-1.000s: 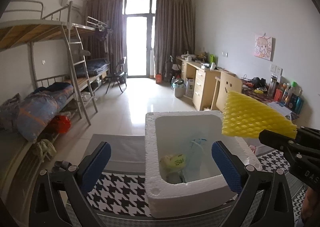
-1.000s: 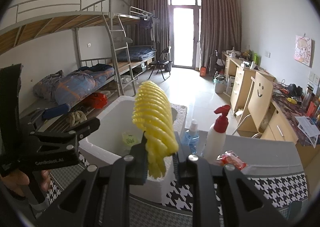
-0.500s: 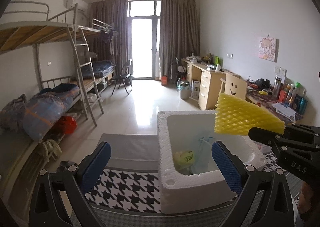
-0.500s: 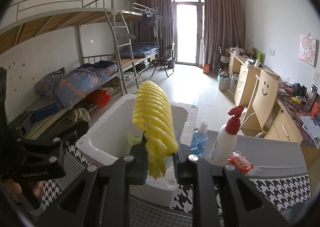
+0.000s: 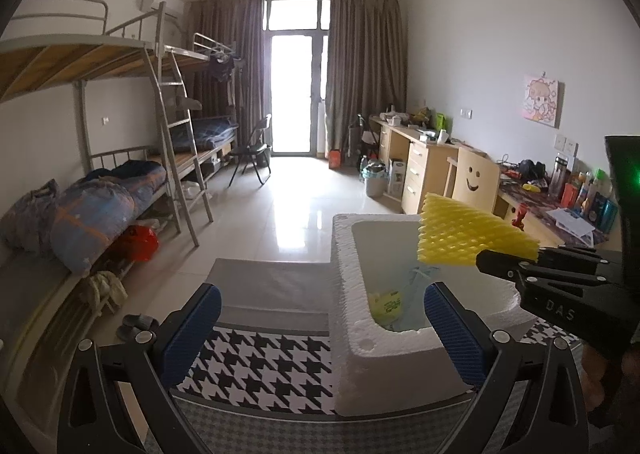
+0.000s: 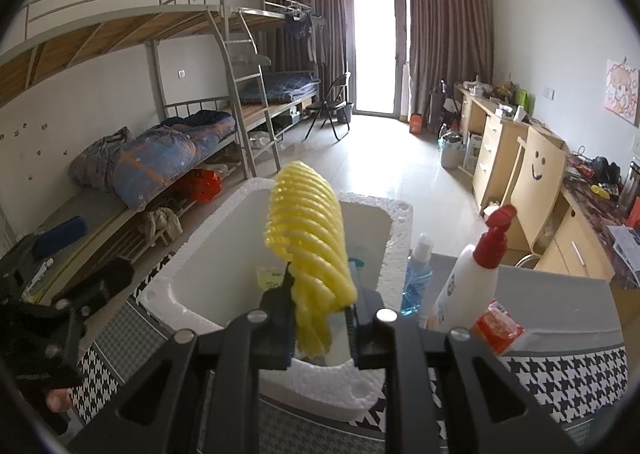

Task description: Organize soft objects

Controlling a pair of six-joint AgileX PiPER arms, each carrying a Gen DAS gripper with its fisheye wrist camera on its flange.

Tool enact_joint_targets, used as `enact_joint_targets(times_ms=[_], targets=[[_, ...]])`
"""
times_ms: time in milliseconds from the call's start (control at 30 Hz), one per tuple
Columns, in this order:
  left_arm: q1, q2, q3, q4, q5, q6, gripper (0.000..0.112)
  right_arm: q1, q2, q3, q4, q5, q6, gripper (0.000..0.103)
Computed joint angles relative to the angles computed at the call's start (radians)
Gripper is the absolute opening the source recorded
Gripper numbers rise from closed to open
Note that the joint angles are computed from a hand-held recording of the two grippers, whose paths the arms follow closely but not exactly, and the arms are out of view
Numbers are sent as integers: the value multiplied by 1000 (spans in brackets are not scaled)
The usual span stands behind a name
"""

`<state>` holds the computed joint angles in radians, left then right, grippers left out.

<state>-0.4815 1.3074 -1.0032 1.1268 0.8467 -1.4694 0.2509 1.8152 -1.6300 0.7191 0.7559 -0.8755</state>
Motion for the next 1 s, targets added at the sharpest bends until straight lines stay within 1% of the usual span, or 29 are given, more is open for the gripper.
enact_joint_targets(times_ms=[133,167,200,233,267,300,433,567,767,833,900,1000], targets=[[2,-7,9,4,7,-4,102,11,26,-40,-34,26,46,25],[6,-12,15,3,2,-6,102,13,34,-52,-45,33,60,32],[9,-14,19,2,-1,-9,102,12,40,-59,-44,41,63,41],[12,-16,23,1,-3,-11,102,7,46,-67,-36,53,56,47],[18,-13,22,0,-7,-10,102,7,47,-66,-31,58,48,57],[22,-11,23,-1,-6,-9,102,8,42,-56,-23,49,40,61],[28,-10,28,-4,-14,-11,102,15,32,-34,-26,36,29,62],[28,-18,35,-8,-21,-5,102,13,28,-31,-25,45,29,62],[8,-32,42,-2,-8,-13,102,6,17,-29,-13,55,25,62],[-2,-36,40,-1,-2,-13,102,-2,1,-14,1,53,11,65],[-18,-37,34,6,13,-18,102,-9,-16,4,20,49,-3,74],[-42,-33,23,16,34,-24,102,-19,-46,34,39,23,-13,82]])
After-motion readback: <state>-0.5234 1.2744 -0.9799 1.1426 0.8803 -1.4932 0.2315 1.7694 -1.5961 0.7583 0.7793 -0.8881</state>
